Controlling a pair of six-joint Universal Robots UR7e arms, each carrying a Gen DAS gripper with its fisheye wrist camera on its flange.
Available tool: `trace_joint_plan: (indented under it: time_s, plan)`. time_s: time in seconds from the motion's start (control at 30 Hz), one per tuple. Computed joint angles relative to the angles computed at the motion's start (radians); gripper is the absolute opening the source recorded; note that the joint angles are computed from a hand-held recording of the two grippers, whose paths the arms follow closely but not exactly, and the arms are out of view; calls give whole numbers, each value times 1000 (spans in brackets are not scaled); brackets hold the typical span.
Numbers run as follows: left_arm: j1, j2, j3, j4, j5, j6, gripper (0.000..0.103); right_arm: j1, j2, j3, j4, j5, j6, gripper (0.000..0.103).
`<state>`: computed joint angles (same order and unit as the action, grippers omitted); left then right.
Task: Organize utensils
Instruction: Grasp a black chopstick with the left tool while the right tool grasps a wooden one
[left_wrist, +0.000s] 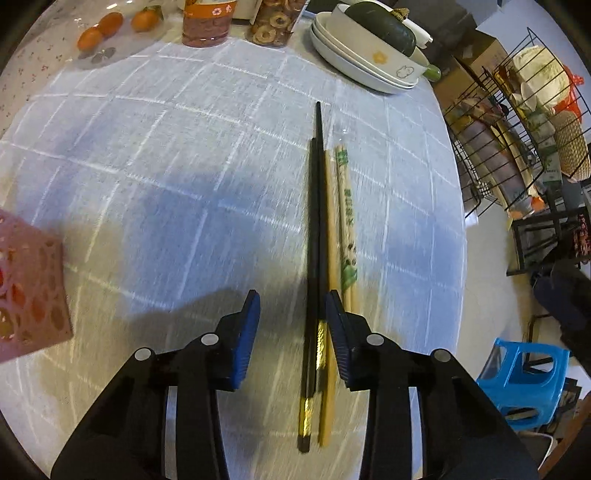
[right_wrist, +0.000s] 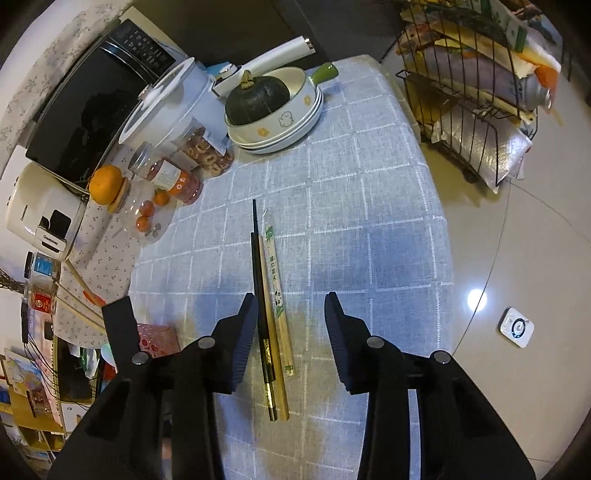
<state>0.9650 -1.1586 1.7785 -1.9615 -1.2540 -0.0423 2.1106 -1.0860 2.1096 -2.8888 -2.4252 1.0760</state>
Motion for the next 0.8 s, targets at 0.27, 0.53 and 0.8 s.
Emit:
trace_joint_plan:
  time_s: [0.27, 0.53, 0.8]
  plan:
    - [-26, 35, 14, -19, 61, 17, 25, -4, 26, -34, 15, 21, -53, 38]
    - [-33, 48, 6, -10, 91, 44, 15, -11, 23, -29, 2, 29, -51, 38]
    - [-57, 77, 27, -82, 139, 83, 5, -6, 6, 1, -57, 6, -42, 34]
